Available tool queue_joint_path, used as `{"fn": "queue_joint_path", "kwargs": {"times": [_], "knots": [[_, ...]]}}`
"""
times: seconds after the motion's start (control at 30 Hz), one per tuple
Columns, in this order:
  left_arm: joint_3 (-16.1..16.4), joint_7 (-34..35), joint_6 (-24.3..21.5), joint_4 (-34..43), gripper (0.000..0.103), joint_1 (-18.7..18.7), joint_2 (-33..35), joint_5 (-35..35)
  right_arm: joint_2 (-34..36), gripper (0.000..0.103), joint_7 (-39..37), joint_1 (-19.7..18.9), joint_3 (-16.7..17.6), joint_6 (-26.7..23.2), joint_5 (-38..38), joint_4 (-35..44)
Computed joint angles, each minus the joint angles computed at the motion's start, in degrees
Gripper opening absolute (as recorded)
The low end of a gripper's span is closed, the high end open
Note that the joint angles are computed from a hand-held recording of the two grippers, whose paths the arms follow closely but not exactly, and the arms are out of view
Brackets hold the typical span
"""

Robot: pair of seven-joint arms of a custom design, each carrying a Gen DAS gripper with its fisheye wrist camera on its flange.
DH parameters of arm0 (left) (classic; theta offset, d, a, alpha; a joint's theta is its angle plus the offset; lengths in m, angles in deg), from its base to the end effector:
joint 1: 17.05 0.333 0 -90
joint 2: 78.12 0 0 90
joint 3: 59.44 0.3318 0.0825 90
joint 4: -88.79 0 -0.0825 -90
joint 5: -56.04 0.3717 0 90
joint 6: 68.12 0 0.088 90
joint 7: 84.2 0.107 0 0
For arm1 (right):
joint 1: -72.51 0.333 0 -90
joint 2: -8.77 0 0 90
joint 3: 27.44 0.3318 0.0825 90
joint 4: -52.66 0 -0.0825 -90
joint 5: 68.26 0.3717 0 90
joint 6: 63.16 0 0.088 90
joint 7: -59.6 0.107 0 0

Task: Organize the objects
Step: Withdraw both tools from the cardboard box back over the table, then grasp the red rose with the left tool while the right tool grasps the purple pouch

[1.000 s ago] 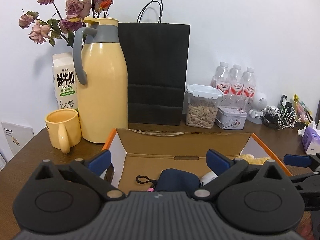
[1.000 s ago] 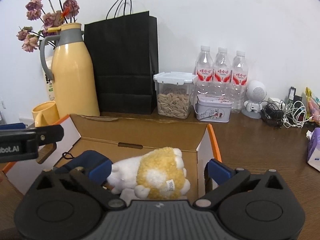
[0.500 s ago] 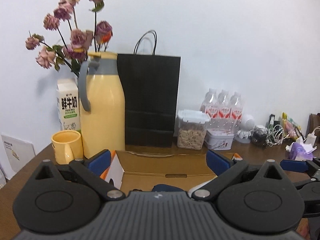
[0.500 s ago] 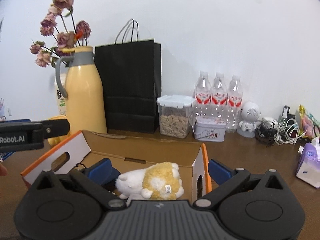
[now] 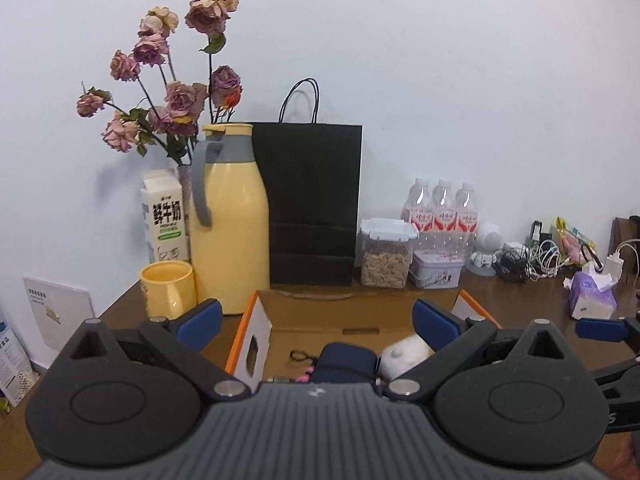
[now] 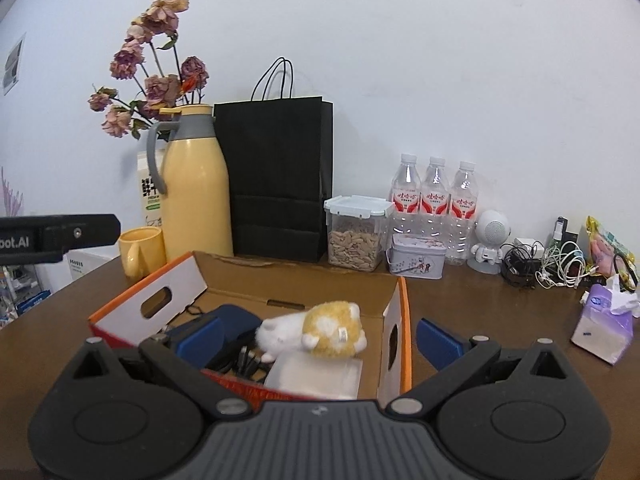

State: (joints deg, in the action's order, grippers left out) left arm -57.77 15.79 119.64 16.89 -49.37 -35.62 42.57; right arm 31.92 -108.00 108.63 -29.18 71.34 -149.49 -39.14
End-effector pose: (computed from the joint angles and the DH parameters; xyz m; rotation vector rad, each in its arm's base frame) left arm 0.6821 -0.3873 0.4952 -1.1121 1.8229 -1.3771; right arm 0.5858 0.3872 0.4638 -1.3268 1.7247 -1.1619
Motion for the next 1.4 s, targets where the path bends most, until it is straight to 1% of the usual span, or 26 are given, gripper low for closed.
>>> {"fn": "queue_joint_path", "kwargs": {"times": [0.13,0.23,0.43,0.57,0.63,0.8,0.87,0.93,1.0,1.1,1.2,1.27,1.37,1.4], "knots": [[-0.14,1.16,2.15,-7.71,0.103,0.11,-4.39,-0.47,-1.79,0.103,0.77,0.96,0.89,-1.35,-0.15,-2.52],[-0.58,2.39,3.19,-12.11,0.103,0.53,-6.92,-1.37,-2.81,0.103,0.91,1.39,1.82,-2.36,-0.08,-4.01],[-2.25,5.18,5.09,-20.62,0.103,2.20,-11.57,-3.49,-4.51,0.103,1.82,1.97,3.66,-4.03,0.32,-6.94],[-4.00,7.17,5.39,-25.18,0.103,3.85,-13.88,-4.25,-5.11,0.103,2.22,2.31,4.67,-4.76,1.05,-8.40],[-5.68,8.06,5.06,-26.98,0.103,5.41,-14.71,-3.97,-5.48,0.103,2.73,2.53,5.10,-4.83,1.17,-9.37],[-6.38,9.19,4.54,-31.50,0.103,6.33,-16.65,-4.22,-6.14,0.103,4.43,2.86,6.02,-4.64,1.25,-11.50],[-7.51,9.29,4.47,-33.25,0.103,7.55,-17.38,-4.14,-6.26,0.103,4.79,2.83,6.31,-4.37,1.67,-12.23],[-8.15,9.25,4.17,-34.47,0.103,8.34,-17.83,-4.11,-6.18,0.103,5.00,2.77,6.55,-3.99,2.36,-12.83],[-9.65,9.20,3.50,-35.10,0.103,9.92,-17.95,-3.61,-5.98,0.103,5.06,2.70,6.70,-3.58,3.25,-13.19],[-10.16,9.09,2.38,-35.72,0.103,10.55,-17.80,-2.93,-5.53,0.103,5.15,2.73,6.84,-2.87,4.60,-13.54],[-9.45,8.55,0.70,-34.96,0.103,9.85,-16.99,-2.38,-4.93,0.103,4.88,2.77,6.78,-1.85,5.80,-13.61],[-9.77,8.32,-0.10,-34.03,0.103,9.97,-16.14,-1.71,-4.33,0.103,4.19,2.81,6.64,-1.38,6.70,-13.20],[-8.43,7.35,-1.72,-31.68,0.103,8.43,-14.20,-0.91,-3.57,0.103,3.30,3.01,6.25,-0.73,7.54,-12.49],[-9.07,7.25,-2.19,-30.77,0.103,8.91,-13.42,-0.56,-3.36,0.103,3.03,3.12,6.11,-0.55,7.68,-12.24]]}}
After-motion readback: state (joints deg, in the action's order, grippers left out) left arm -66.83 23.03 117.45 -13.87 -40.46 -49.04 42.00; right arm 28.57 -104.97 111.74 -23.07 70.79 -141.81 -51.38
